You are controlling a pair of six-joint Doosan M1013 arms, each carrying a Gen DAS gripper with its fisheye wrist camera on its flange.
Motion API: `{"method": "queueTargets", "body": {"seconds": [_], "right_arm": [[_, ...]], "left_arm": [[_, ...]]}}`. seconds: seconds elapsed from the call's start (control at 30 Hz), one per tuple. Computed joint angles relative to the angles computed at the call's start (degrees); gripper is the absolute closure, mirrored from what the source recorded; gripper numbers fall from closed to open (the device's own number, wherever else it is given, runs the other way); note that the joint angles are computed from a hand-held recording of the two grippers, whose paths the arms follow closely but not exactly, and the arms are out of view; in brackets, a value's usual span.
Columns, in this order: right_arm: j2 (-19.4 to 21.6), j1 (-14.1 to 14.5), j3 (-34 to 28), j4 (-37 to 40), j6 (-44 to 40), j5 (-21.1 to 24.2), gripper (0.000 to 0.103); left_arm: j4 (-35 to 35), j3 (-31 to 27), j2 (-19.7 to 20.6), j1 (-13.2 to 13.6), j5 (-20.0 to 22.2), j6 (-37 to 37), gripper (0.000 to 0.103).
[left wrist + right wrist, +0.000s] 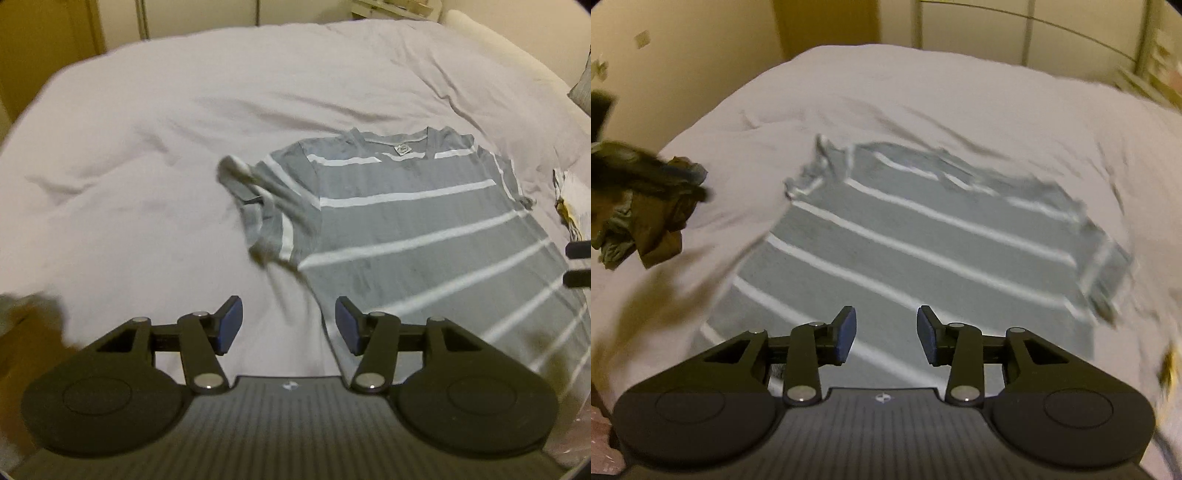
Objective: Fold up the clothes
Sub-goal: 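Grasp the shirt side with the left gripper and fold it over the body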
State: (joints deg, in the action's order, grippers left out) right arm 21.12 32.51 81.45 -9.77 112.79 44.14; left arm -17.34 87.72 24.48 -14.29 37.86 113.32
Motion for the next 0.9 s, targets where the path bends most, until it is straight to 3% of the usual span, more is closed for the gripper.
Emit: {"method": "queueTargets", "body": {"seconds": [0.13, 0.3, 0.33, 0.37, 0.5, 0.73, 0.8, 0.83, 0.87, 0.9], "right_arm": [[6.1, 0.3, -7.8, -0.6, 0.6, 4.3, 0.063], [11.3, 0.3, -14.6, -2.6, 1.8, 8.7, 0.063], [11.8, 0.2, -15.3, -2.6, 1.8, 9.4, 0.063], [12.3, 0.1, -15.9, -2.7, 1.7, 10.1, 0.063], [14.8, -0.5, -19.5, -2.5, -1.5, 13.5, 0.063], [22.1, -2.6, -30.5, 4.6, -14.2, 13.6, 0.062], [25.4, -2.9, -36.2, 7.4, -20.0, 14.4, 0.059], [27.1, -2.9, -39.1, 8.5, -22.5, 15.0, 0.058], [29.1, -2.9, -42.6, 9.5, -25.1, 16.0, 0.057], [31.3, -2.9, -46.5, 10.5, -27.7, 17.3, 0.055]], "left_arm": [[-5.9, -4.9, 6.1, 0.9, 0.9, 2.9, 0.054], [-8.7, -9.3, 11.7, 1.5, 2.4, 0.1, 0.066], [-10.1, -9.8, 12.5, 1.8, 2.7, -0.6, 0.075], [-11.5, -10.2, 13.1, 2.0, 2.8, -1.2, 0.099], [-17.0, -4.9, 10.2, 2.7, -6.9, -1.4, 0.099], [-8.8, -1.1, 8.9, 3.3, -10.0, -21.8, 0.103], [-12.3, -0.7, 8.7, 3.7, -10.9, -20.3, 0.103], [-15.3, -0.6, 8.6, 3.9, -11.2, -17.6, 0.097], [-17.4, -0.7, 8.7, 3.9, -11.1, -15.1, 0.082], [-19.1, -0.9, 8.9, 3.9, -10.9, -12.0, 0.075]]}}
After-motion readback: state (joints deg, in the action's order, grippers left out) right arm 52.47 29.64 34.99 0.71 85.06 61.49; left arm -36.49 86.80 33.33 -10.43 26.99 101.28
